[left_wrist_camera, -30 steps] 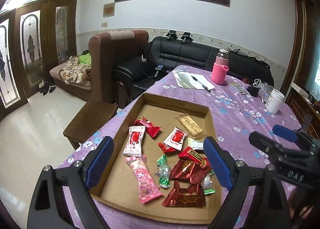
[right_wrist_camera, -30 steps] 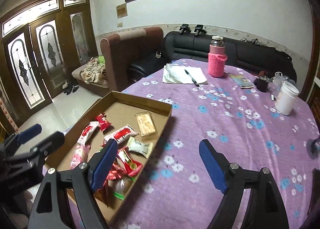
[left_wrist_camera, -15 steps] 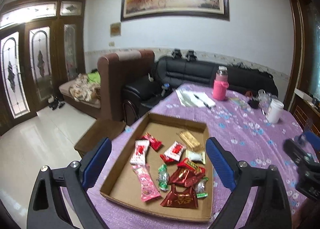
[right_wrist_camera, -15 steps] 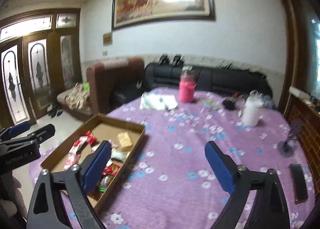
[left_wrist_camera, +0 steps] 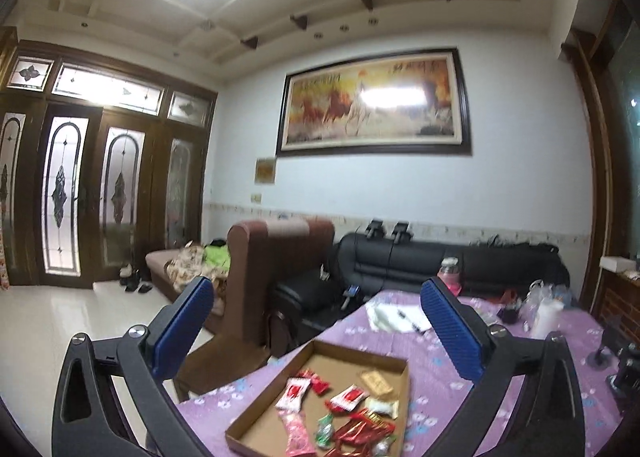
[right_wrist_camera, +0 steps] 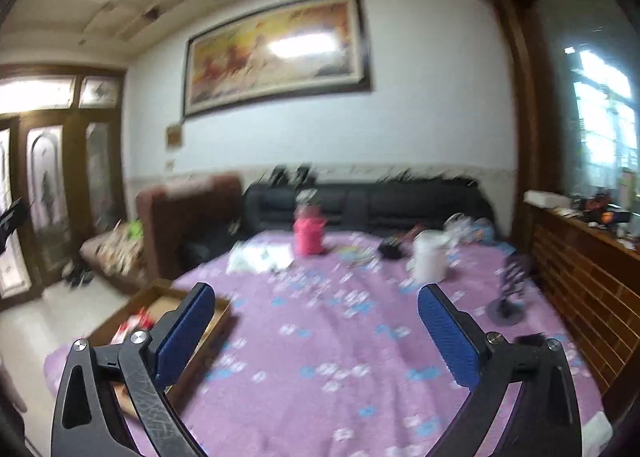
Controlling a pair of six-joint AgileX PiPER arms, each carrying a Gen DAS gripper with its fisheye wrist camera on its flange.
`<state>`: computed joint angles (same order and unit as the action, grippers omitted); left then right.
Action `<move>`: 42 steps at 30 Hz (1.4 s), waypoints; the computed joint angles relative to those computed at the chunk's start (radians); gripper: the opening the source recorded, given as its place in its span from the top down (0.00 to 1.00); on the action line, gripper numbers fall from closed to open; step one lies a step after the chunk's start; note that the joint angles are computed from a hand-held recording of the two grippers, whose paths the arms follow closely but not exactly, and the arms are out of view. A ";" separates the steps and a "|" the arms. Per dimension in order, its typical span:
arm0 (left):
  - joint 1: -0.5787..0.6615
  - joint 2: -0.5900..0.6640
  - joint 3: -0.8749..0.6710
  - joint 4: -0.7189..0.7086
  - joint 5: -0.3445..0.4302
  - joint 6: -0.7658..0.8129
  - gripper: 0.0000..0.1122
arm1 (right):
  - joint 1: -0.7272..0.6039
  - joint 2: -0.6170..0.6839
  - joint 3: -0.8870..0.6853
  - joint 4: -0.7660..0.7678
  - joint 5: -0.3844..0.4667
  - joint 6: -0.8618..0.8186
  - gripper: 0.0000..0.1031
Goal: Organize snacks
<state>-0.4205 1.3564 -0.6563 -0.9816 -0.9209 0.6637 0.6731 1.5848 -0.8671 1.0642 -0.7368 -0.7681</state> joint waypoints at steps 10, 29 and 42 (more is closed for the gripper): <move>-0.050 0.120 -0.122 -0.036 0.165 0.134 0.08 | -0.025 0.013 0.046 0.079 -0.030 -0.091 0.01; 0.071 0.434 -0.389 -0.404 0.487 0.472 0.08 | -0.131 0.265 -0.202 0.395 0.384 -0.465 0.01; 0.167 0.452 -0.407 -0.490 0.606 0.547 0.08 | -0.012 0.354 -0.367 0.656 0.304 -0.811 0.00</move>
